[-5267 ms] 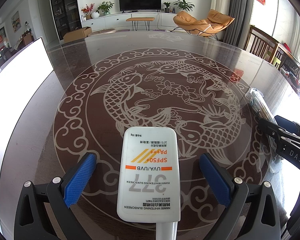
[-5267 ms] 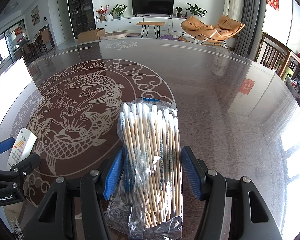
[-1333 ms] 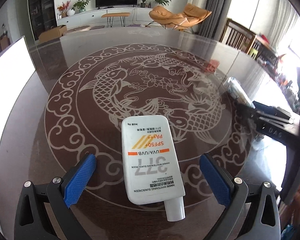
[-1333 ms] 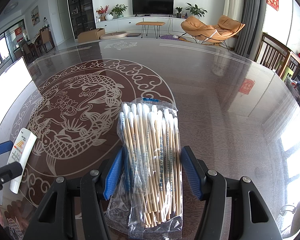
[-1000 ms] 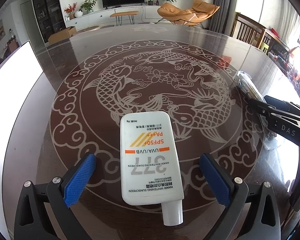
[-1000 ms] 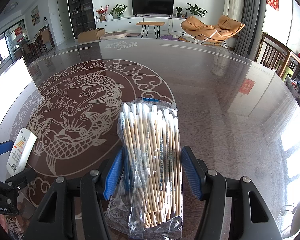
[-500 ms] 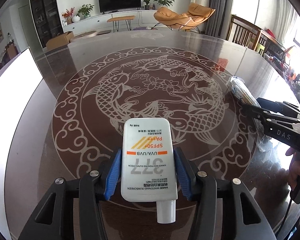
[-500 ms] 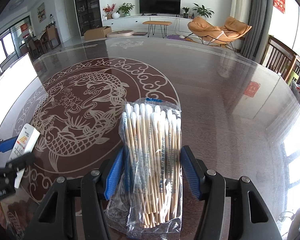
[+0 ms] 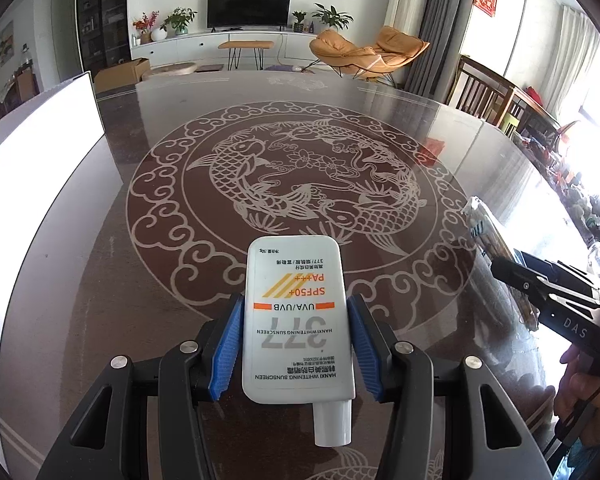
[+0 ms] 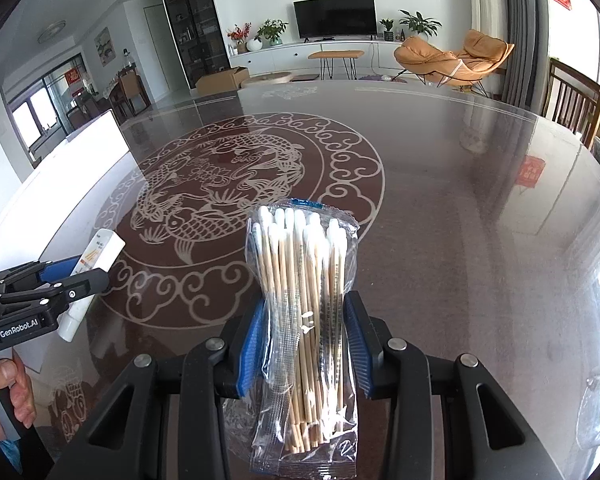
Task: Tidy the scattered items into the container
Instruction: 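Carry the sunscreen bottle with the left tool while the right tool carries the swab bag toward the box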
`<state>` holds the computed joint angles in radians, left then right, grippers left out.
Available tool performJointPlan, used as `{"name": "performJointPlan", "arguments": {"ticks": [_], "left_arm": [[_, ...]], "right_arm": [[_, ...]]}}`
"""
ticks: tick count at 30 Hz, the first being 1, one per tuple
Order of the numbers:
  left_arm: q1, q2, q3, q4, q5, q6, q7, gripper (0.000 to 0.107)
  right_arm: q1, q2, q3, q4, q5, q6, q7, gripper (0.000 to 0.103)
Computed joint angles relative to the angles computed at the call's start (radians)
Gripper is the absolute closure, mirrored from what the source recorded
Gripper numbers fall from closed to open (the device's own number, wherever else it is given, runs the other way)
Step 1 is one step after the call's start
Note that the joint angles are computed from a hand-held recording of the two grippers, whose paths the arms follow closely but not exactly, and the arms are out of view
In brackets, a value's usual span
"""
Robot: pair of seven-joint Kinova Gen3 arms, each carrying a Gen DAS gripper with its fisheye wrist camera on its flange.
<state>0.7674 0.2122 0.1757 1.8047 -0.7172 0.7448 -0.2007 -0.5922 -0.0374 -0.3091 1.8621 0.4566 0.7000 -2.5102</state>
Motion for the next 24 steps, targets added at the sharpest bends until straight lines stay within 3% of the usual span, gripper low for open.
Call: {"name": "performJointPlan", "arguments": {"ticks": [8,18,24], "left_arm": [[0.000,-0.017,0.019,0.008,0.010,0.020,0.011,0.056],[0.013,-0.015,0.016,0.031,0.023,-0.032,0.030,0.056],[-0.029,-0.158,0.026,0.062,-0.024,-0.007,0.082,0.056]], "right_arm": [[-0.016,-0.032,-0.042,-0.002,-0.001,0.003,-0.042,0.064],[-0.036,-0.021,-0.049,-0.020,-0.045,0.011,-0.017,0.064],[-0.080,0.026,-0.047,-0.129,-0.071,0.041,0.071,0.064]]}}
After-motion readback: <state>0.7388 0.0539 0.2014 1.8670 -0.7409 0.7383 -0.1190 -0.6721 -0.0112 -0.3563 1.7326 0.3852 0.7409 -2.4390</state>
